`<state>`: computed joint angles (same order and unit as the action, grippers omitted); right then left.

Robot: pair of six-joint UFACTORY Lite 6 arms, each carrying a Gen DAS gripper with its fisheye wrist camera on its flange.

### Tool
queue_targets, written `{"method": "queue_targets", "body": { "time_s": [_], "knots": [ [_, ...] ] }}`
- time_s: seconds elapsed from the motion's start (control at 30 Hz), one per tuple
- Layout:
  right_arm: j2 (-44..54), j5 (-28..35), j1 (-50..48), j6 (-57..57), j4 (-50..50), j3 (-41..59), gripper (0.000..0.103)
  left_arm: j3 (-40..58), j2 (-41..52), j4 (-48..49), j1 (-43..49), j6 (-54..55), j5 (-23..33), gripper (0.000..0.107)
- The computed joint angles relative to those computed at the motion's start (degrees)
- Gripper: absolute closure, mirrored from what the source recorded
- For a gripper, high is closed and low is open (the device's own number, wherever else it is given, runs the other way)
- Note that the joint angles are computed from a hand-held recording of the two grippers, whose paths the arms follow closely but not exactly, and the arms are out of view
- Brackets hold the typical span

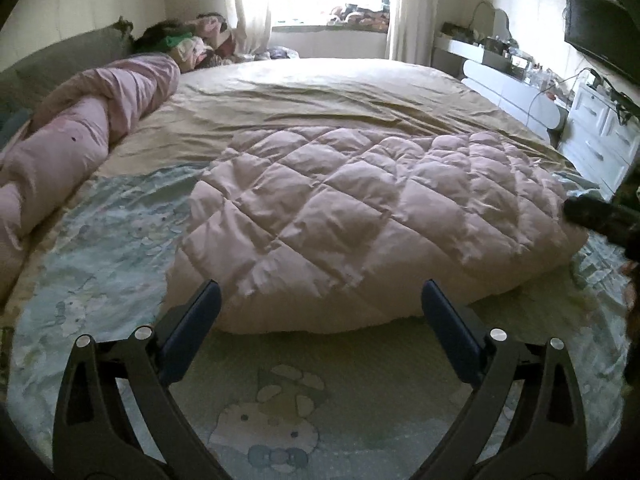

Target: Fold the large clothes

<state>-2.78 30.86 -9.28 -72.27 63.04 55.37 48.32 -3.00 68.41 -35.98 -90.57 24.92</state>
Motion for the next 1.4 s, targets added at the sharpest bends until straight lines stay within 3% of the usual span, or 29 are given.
{"method": "queue_targets", "body": {
  "time_s": [0.07,0.33,0.57,0.9,1.1,1.27,1.4],
  "knots": [
    [-2.4,7.1,-6.1,-0.8,-0.9,-0.1,0.004,-2.3,-2.5,0.9,-2.4,-2.4,2.4,0.013],
    [-8.2,20.1,-24.5,-8.3,-1.3,-2.3,0.004,-6.5,-9.2,-2.5,-10.0,-2.8,10.7,0.013],
    [-9.0,25.2,-34.5,-13.2,-2.4,-4.4,0.004,-7.8,-11.8,-4.4,-16.8,-3.5,18.1,0.013],
    [-10.3,27.0,-40.5,-16.9,-3.6,-8.8,0.004,-12.3,-15.9,-7.0,-22.3,-6.0,23.3,0.013],
    [-8.1,24.2,-41.0,-16.8,-4.0,-10.8,0.004,-18.0,-19.1,-8.8,-20.0,-7.8,19.8,0.013],
    [-2.5,19.6,-39.1,-14.7,-3.4,-10.1,0.004,-22.6,-18.5,-7.6,-12.5,-9.0,14.2,0.013],
    [4.8,15.4,-35.9,-12.2,-2.2,-6.9,0.004,-24.5,-16.5,-5.3,-1.6,-8.6,4.5,0.013]
  ]
}}
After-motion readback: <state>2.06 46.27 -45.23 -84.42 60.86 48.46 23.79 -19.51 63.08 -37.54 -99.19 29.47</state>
